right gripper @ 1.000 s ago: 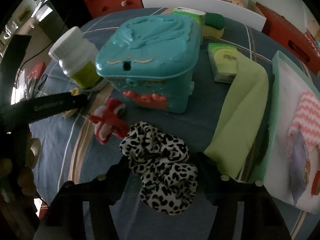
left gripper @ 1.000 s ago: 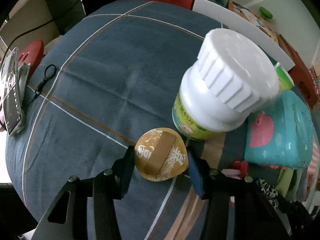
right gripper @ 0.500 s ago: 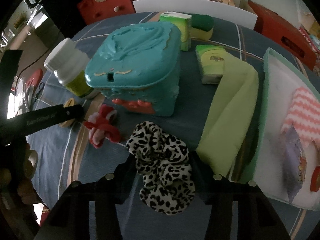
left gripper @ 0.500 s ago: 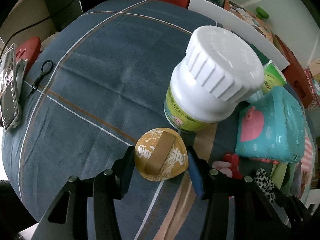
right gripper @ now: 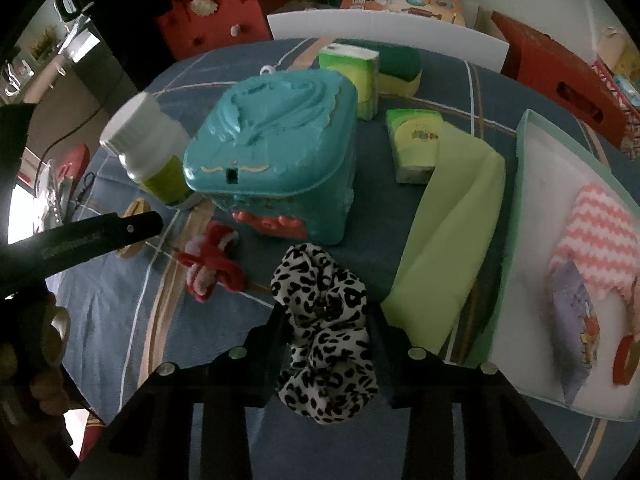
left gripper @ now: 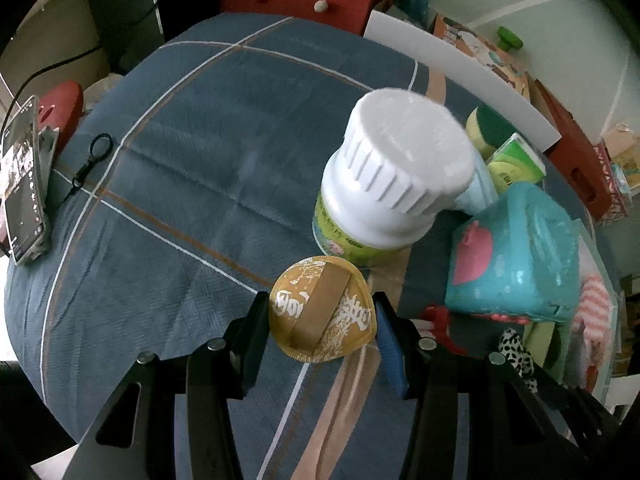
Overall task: Organize soft objects
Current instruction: 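Carry the tan pack with the left tool while the right tool carries the scrunchie into the tray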
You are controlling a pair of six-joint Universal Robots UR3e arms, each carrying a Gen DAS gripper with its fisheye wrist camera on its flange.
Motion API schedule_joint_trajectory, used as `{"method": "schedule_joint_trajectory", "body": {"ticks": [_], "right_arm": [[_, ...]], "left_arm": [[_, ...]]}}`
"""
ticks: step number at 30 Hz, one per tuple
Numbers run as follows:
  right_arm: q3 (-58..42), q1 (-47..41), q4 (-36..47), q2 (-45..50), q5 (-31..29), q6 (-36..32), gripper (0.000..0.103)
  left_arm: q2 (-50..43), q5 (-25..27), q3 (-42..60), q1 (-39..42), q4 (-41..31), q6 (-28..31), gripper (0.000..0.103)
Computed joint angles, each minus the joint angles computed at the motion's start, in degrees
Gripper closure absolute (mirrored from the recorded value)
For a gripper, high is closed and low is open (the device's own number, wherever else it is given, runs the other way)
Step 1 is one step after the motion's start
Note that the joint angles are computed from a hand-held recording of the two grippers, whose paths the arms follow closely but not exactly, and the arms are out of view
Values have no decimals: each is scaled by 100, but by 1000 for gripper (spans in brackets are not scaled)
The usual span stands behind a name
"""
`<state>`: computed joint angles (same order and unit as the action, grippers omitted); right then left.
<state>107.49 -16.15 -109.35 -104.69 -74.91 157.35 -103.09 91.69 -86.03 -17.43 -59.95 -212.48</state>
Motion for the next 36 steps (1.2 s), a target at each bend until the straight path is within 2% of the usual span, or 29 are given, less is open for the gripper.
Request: {"method": "schedule_joint_trajectory", "body": {"ticks": [12, 19, 27, 36], "right_arm": [[-263, -463, 514, -442, 386, -253, 63], [-3, -645, 319, -583, 516, -253, 63], [19, -1119, 374, -731, 721, -325, 63], [-167, -2127, 680, -906, 1041, -529, 63]], "left_arm": [[523, 73, -66, -142, -32, 50, 51], [752, 211, -82, -337, 84, 52, 51], [571, 287, 243, -493, 106, 99, 51], [120, 509, 971, -870, -174, 78, 51]]}}
